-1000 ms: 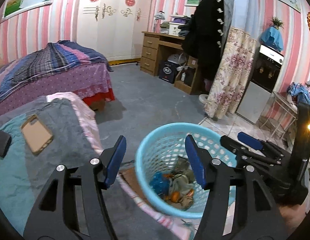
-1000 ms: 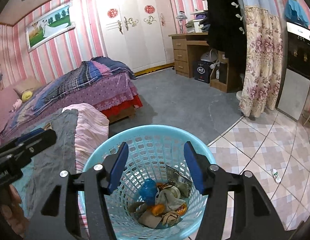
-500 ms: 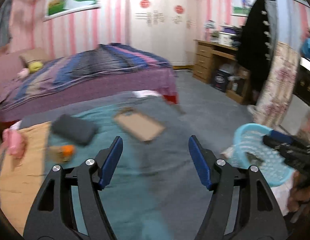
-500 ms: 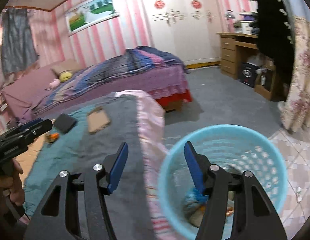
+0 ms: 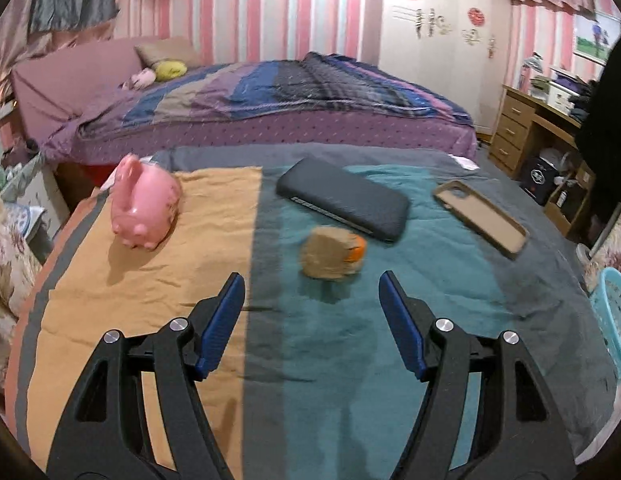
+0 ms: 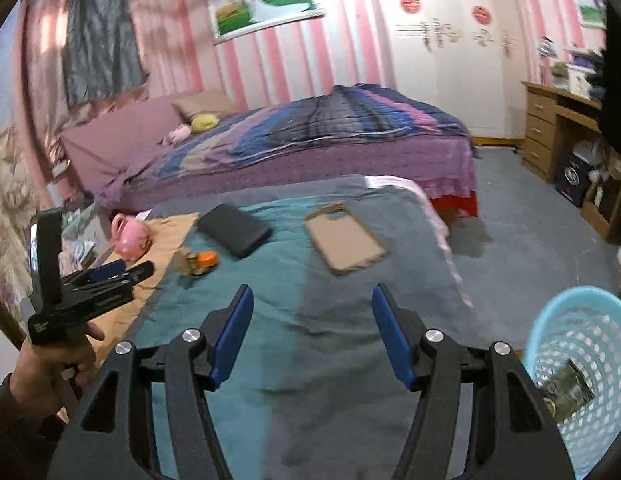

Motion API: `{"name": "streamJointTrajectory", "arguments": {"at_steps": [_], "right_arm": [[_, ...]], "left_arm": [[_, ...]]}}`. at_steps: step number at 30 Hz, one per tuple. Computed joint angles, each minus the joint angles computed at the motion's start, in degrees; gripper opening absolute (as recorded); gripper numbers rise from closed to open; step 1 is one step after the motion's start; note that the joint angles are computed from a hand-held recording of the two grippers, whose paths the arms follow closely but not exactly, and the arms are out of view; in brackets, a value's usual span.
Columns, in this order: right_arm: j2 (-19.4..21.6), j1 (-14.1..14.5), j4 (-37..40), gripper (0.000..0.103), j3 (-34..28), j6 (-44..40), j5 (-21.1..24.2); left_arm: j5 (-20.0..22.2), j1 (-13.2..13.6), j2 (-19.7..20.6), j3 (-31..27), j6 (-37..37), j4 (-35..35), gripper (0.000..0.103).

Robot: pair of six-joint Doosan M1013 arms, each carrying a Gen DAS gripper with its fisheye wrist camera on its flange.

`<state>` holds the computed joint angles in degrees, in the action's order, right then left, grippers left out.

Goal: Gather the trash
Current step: 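Move both open tools back to the bed, then grasp the brown wrapped item with the left tool while the right tool grasps the orange lid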

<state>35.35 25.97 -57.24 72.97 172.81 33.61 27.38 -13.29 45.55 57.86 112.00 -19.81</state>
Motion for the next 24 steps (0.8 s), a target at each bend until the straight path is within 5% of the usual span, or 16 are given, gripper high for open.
{"name": "streamJointTrajectory", "arguments": {"at_steps": [14, 18, 24], "right_arm": [[11.74, -1.4, 16.73, 0.066, -23.15, -22.73, 8.27], [11.91, -2.34, 18.22, 0.066, -22.34, -21.9, 4.54], [14.87, -3.73, 25.8, 0.066, -26.78, -27.07, 5.4]], "left_arm": [[5.11, -0.04, 5.45, -8.26, -3.21, 1.13, 0.073], [6.82, -0.57, 7.4, -11.01, -3.47, 3.23, 0.073], [10.71, -1.04, 10.78, -16.87, -3.0, 2.57, 0.067]]}}
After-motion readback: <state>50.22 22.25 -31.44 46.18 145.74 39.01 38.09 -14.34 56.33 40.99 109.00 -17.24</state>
